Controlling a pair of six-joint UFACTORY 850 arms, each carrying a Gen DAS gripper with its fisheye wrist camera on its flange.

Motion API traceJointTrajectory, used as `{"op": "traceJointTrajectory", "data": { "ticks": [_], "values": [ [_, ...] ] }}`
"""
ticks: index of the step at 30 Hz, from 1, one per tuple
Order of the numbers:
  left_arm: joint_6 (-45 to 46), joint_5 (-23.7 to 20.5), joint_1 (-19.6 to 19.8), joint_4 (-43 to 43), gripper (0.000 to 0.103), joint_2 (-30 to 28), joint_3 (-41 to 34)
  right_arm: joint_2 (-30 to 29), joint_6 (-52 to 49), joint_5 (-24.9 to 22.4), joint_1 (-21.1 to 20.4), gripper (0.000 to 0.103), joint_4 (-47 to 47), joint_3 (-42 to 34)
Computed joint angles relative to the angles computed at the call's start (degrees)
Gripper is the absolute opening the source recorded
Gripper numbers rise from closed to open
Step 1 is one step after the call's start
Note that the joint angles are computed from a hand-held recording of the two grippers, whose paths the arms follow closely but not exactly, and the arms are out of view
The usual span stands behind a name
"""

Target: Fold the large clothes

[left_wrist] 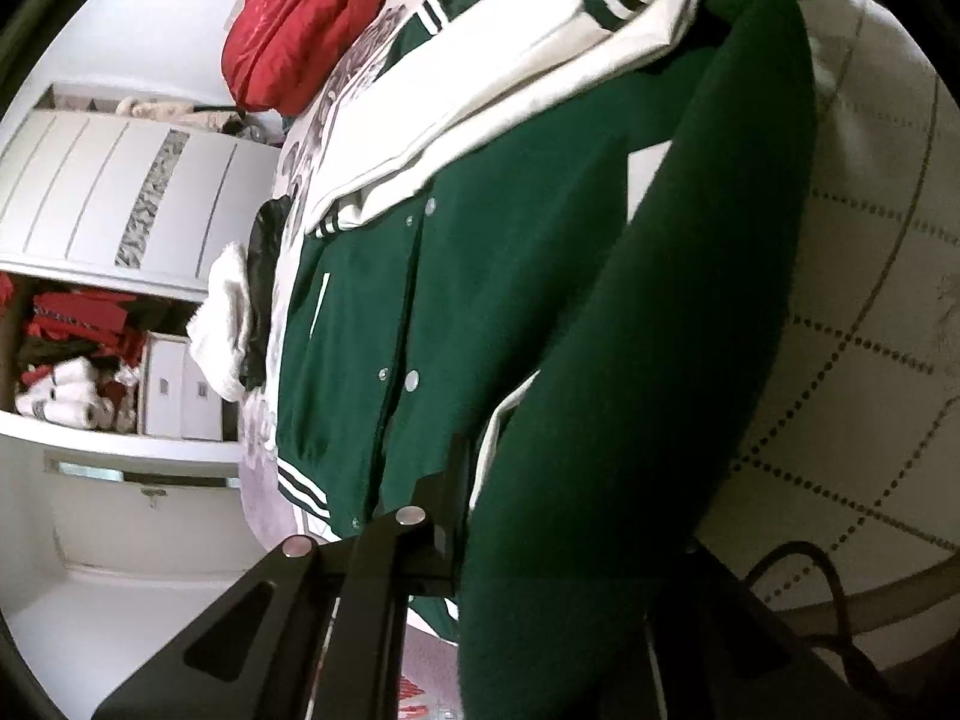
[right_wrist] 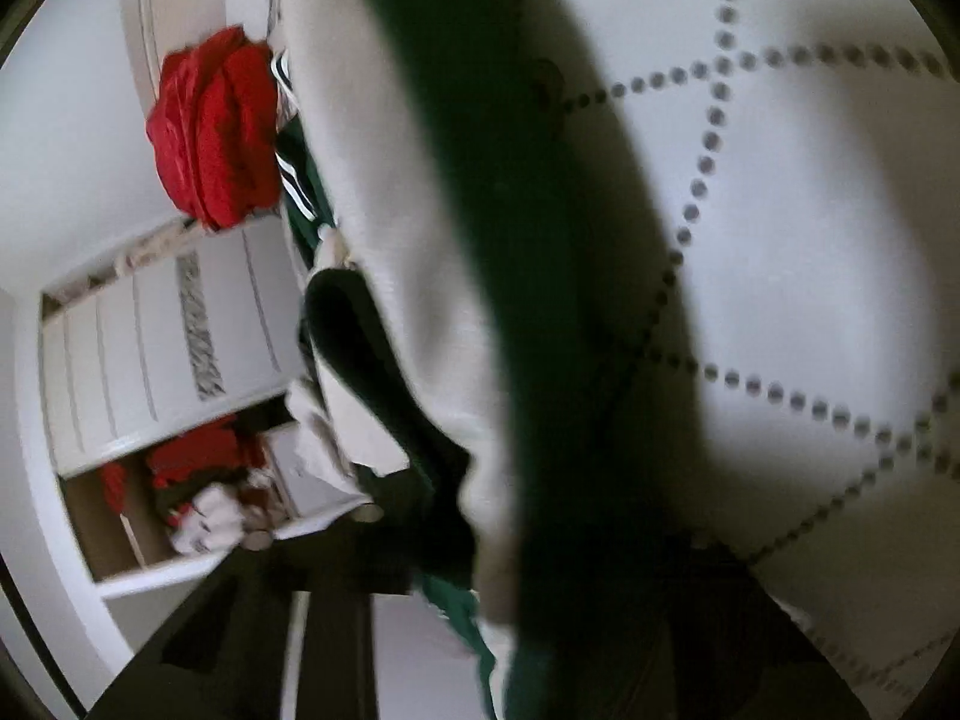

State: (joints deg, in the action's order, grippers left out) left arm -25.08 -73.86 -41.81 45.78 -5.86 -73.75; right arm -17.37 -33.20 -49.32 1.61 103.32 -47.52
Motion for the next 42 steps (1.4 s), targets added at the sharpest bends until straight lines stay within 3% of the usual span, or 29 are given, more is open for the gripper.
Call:
{"op": "traceJointTrajectory", "data": {
  "ticks": [7,10,15,17,20,24,28,29,30,31,32,33,36,38,42],
  "values": [
    [9.33,-1.26,1.92,-7.34,0.007,4.19,-4.97,10.38,18.00,6.15,1.13,0.013,-17.28,-1.75],
    [14.39,-3.16,3.28,-11.64,0.007,5.37,-9.04,18.17,28.56,5.07,-0.87,0.013,-29.36,-0.61],
    [20.44,-4.81,9.89,-20.07,0.007,3.17,-18.93,22.71,51.01,4.50,2.56,0.013,-50.33,-8.91],
    [22.49,-4.82,13.78,-23.39,0.008,0.67,-22.79,21.05,56.41,2.55,3.79,0.013,-57.06,-13.96],
    [25.28,-3.45,21.00,-28.09,0.010,-4.53,-28.57,12.75,62.48,1.57,7.42,0.013,-63.26,-25.16],
    [29.50,-2.52,30.07,-34.14,0.017,-13.20,-35.71,-4.05,70.22,-2.13,12.42,0.013,-71.72,-45.63],
    [31.64,-2.88,36.55,-39.43,0.035,-21.41,-40.36,-21.21,75.08,-7.56,15.17,0.014,-77.48,-64.58],
    [32.46,-2.85,38.13,-40.83,0.036,-23.26,-41.07,-24.06,74.81,-8.50,15.17,0.019,-77.08,-66.89],
    [33.35,-3.25,39.43,-42.16,0.041,-24.86,-42.12,-27.41,73.97,-9.88,15.25,0.030,-76.33,-70.14],
    [33.99,-3.90,40.89,-44.43,0.051,-26.52,-43.47,-30.63,72.75,-11.29,15.26,0.036,-75.18,-73.31],
    [33.99,-4.62,42.22,-46.42,0.057,-27.87,-44.98,-32.26,72.10,-11.00,15.22,0.050,-73.33,-74.56],
    [33.84,-5.06,43.37,-48.16,0.069,-28.81,-46.28,-32.77,71.94,-9.91,15.21,0.057,-71.62,-74.73],
    [32.49,-5.15,46.42,-52.05,0.089,-29.48,-48.65,-29.86,65.23,-5.41,14.76,0.066,-65.00,-68.44],
    [30.27,-5.59,48.19,-52.73,0.092,-29.46,-49.70,-25.78,61.20,-3.45,14.96,0.070,-61.96,-62.58],
    [28.18,-3.63,49.32,-49.08,0.092,-26.27,-44.34,-18.03,61.26,-3.54,16.80,0.070,-66.52,-52.31]
  ]
}}
